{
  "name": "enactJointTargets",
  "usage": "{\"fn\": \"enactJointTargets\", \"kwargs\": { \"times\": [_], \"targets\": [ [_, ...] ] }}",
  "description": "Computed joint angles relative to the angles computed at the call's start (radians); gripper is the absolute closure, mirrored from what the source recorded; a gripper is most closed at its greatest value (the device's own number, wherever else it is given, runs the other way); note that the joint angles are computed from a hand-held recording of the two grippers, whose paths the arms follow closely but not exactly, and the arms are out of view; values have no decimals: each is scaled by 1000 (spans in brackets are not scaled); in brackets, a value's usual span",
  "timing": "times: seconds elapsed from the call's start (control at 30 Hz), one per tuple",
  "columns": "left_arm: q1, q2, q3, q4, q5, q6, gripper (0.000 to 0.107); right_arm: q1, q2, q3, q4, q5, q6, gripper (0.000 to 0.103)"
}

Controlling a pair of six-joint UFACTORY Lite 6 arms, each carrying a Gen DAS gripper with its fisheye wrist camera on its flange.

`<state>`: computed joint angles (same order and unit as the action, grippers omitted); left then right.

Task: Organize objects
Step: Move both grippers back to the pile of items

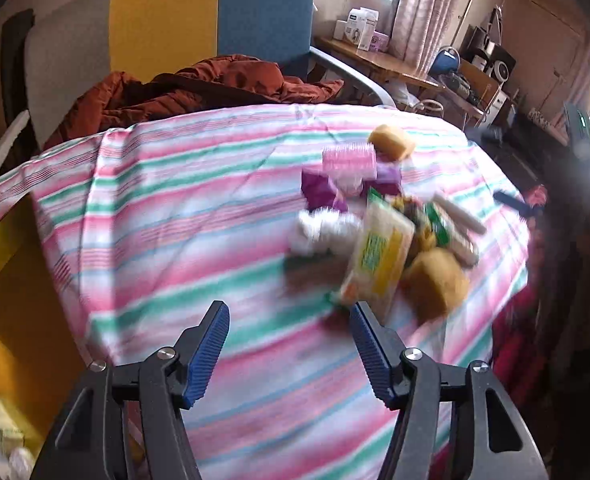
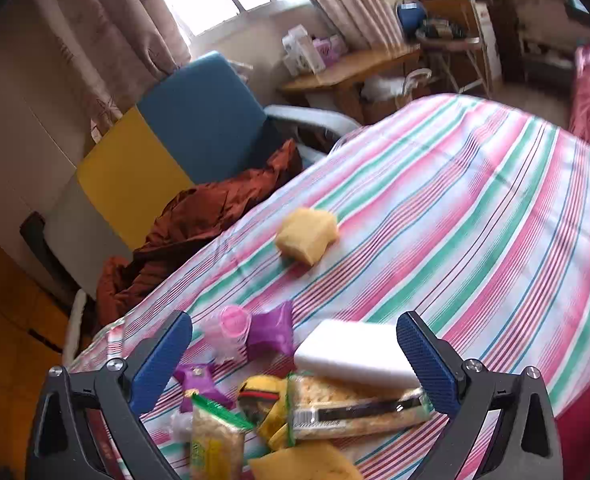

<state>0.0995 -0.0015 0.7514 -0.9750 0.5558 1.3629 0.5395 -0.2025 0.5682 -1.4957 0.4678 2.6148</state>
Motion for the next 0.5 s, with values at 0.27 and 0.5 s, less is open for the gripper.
{"fn": "enactJointTargets", "kwargs": {
  "times": [0.27,0.5],
  "targets": [
    [-190,400,483,79,74,-304,39,-37,-29,-52,-82,-83,119,0],
    [-306,749,942,195,134,-521,22,-68,-29,-67,-213,-150,235,0]
  ]
}}
